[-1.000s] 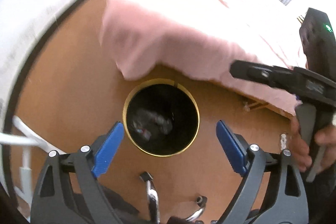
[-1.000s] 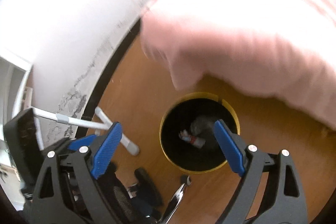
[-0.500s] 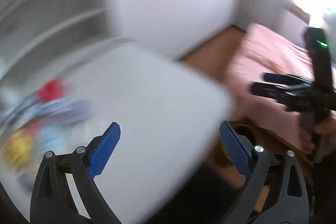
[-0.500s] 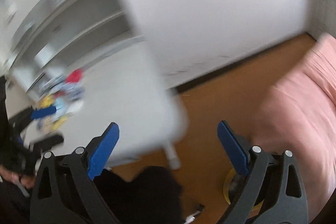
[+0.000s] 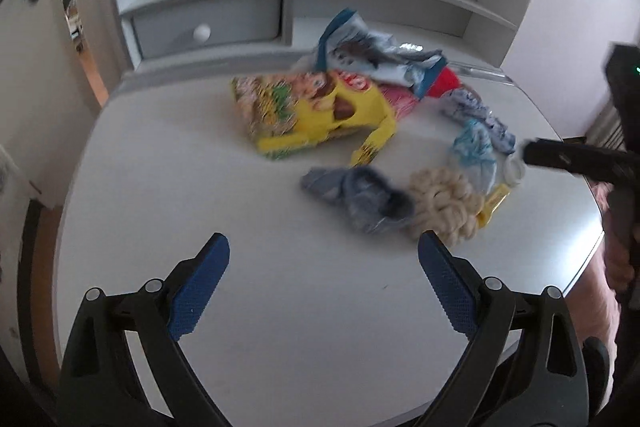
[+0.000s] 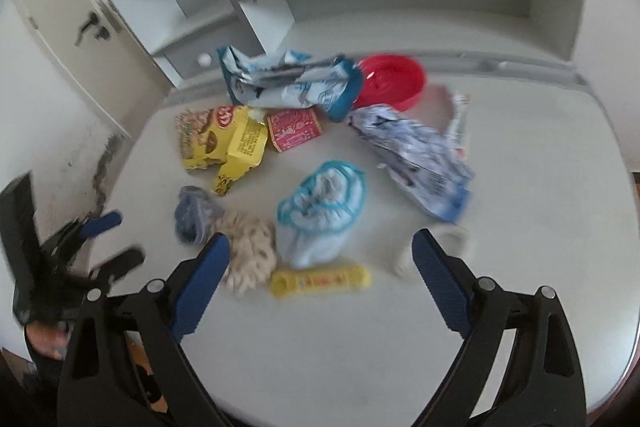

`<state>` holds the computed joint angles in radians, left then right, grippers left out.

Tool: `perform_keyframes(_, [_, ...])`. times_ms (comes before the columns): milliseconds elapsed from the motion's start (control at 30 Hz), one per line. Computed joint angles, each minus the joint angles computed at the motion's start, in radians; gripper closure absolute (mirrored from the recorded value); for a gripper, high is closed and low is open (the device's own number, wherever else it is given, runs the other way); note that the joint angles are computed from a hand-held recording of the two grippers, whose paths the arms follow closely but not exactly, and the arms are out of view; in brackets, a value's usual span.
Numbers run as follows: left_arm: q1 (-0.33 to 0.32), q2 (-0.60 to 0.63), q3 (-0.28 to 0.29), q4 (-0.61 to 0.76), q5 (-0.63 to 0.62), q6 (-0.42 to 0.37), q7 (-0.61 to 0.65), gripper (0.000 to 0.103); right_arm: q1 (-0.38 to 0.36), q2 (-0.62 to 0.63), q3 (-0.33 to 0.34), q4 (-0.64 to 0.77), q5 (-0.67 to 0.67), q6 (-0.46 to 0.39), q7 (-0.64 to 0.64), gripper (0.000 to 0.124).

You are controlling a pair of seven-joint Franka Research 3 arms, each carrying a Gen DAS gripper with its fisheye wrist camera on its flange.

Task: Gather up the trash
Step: 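Grasp the grey sock with the left tool while the right tool grasps the blue-white cloth, then carry the sock and cloth over the bin and open both tools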

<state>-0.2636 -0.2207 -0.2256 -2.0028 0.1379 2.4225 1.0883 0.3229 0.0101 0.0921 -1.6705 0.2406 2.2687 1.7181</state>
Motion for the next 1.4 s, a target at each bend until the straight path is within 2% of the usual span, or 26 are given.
perform_keyframes(133, [-0.013,0.002,0.027,-0.016,-0.074,0.021,0.082,0.011,0.007,0.113,-0.002,0.129,-0.011,-0.089,0.060,0.041])
perform_keyframes(267, [-0.010,0.071,0.012,0.048,-0.076,0.015,0.095,0.011,0.022,0.183,-0.009,0.213,-0.049,-0.146,0.097,0.046])
perform_keyframes(300, [-0.009,0.084,0.008,0.060,-0.071,0.015,0.098,0.011,0.029,0.193,-0.011,0.226,-0.067,-0.158,0.112,0.059])
perform_keyframes(333, [-0.009,0.112,0.004,0.080,-0.067,0.022,0.103,0.011,0.028,0.203,-0.010,0.240,-0.060,-0.173,0.105,0.093])
perform_keyframes(367, [-0.009,0.128,0.003,0.095,-0.069,0.017,0.109,0.011,0.028,0.207,-0.010,0.246,-0.054,-0.182,0.107,0.104])
perform_keyframes(533, [-0.002,0.210,-0.006,0.180,-0.062,-0.026,0.097,0.011,0.028,0.159,-0.014,0.207,-0.058,-0.129,0.091,0.105])
perform_keyframes(767, [0.003,0.257,-0.011,0.223,-0.052,-0.033,0.079,0.012,0.010,0.088,-0.010,0.155,-0.022,-0.120,0.030,0.105])
perform_keyframes(800, [0.003,0.254,-0.012,0.216,-0.059,-0.024,0.085,0.020,0.008,0.078,-0.009,0.143,-0.014,-0.116,0.021,0.105])
perform_keyframes(833, [0.002,0.254,-0.013,0.216,-0.044,-0.028,0.079,0.036,0.006,0.068,-0.009,0.131,-0.012,-0.112,0.017,0.105])
perform_keyframes(867, [0.000,0.253,-0.014,0.215,-0.022,-0.028,0.066,0.046,0.006,0.061,-0.008,0.122,-0.012,-0.108,0.017,0.105])
perform_keyframes(900, [0.001,0.245,-0.014,0.209,-0.033,-0.025,0.071,0.068,0.004,0.046,-0.009,0.105,-0.008,-0.101,0.013,0.105])
perform_keyframes(933, [0.003,0.237,-0.013,0.203,-0.058,-0.018,0.079,0.078,0.000,0.025,-0.010,0.082,-0.005,-0.095,0.009,0.105])
perform_keyframes(967, [0.003,0.232,-0.013,0.201,-0.060,-0.019,0.080,0.093,-0.002,0.010,-0.010,0.062,-0.005,-0.084,0.009,0.105])
perform_keyframes(1033, [0.000,0.213,-0.015,0.194,0.006,-0.023,0.041,0.095,-0.009,-0.026,-0.012,0.021,-0.003,-0.062,0.009,0.105])
perform_keyframes(1200, [-0.006,0.193,-0.021,0.209,0.069,-0.030,0.001,0.095,-0.044,-0.146,-0.028,-0.117,0.007,-0.016,0.002,0.105])
perform_keyframes(1400, [-0.064,0.259,-0.062,0.338,0.092,-0.024,0.024,0.095,-0.139,-0.378,-0.057,-0.373,-0.023,0.050,0.042,0.105])
